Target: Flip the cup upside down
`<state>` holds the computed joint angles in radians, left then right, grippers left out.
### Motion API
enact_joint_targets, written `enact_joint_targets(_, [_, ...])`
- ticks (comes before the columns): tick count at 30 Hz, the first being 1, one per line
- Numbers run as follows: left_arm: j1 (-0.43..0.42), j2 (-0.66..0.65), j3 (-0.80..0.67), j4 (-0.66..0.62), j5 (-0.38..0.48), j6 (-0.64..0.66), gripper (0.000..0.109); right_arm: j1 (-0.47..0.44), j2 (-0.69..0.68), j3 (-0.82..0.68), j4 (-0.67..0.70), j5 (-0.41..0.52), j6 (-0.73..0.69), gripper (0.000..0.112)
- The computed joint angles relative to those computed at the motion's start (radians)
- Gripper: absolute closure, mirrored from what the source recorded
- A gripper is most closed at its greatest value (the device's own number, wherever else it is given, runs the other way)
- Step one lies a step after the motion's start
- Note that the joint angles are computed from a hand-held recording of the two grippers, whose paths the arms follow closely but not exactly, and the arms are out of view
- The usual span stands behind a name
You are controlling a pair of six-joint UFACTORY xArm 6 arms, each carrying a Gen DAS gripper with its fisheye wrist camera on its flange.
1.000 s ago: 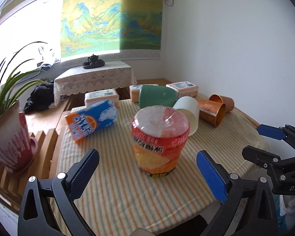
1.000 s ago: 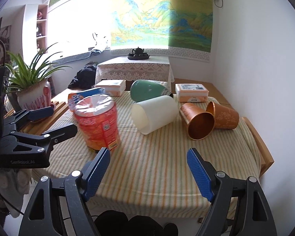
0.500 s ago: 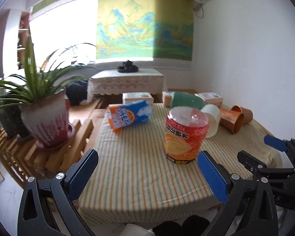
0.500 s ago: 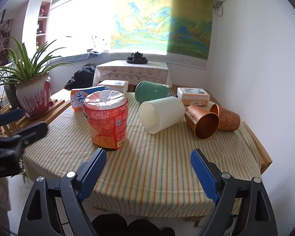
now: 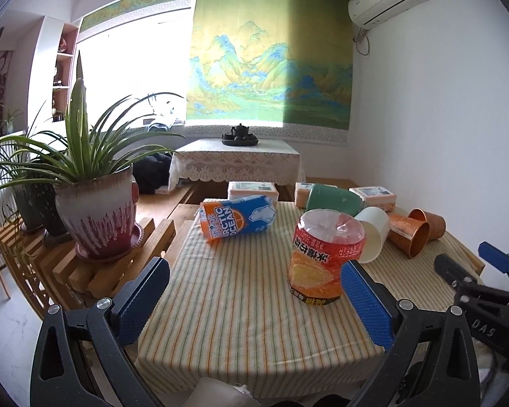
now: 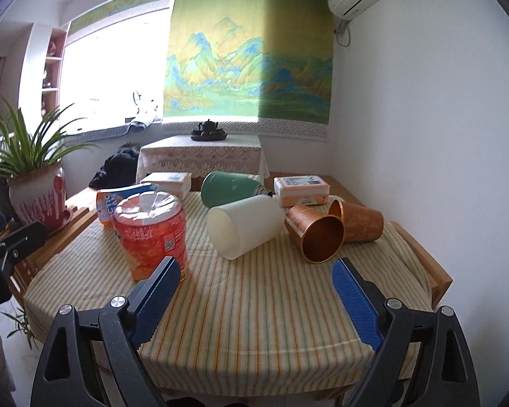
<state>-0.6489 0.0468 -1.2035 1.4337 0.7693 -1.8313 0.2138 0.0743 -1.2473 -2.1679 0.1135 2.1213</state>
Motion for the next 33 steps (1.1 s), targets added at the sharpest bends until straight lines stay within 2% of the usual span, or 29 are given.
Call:
enact_joint_targets(4, [-0.005,0.016,-0.018,0.013,-0.002,-0.018,0.006,-0.009,-0.035,0.015,-0.130,0.026,0.170,0.022])
enact_joint_targets(7, [-0.008,0.024,-0.029,0.015,-0.005,-0.017,0.006,-0.015,-0.056,0.032,-0.170,0.047,0.225,0.020])
enact_joint_targets(20, [-0.042,0.035,-0.059,0.040,0.062,-0.016,0.006,-0.030,-0.067,0.040,-0.206,0.065,0.278,0.019])
enact_joint_targets(33, [-0.037,0.027,-0.048,0.042,0.059,-0.021,0.006,-0.032,-0.063,0.037,-0.188,0.062,0.259,0.019])
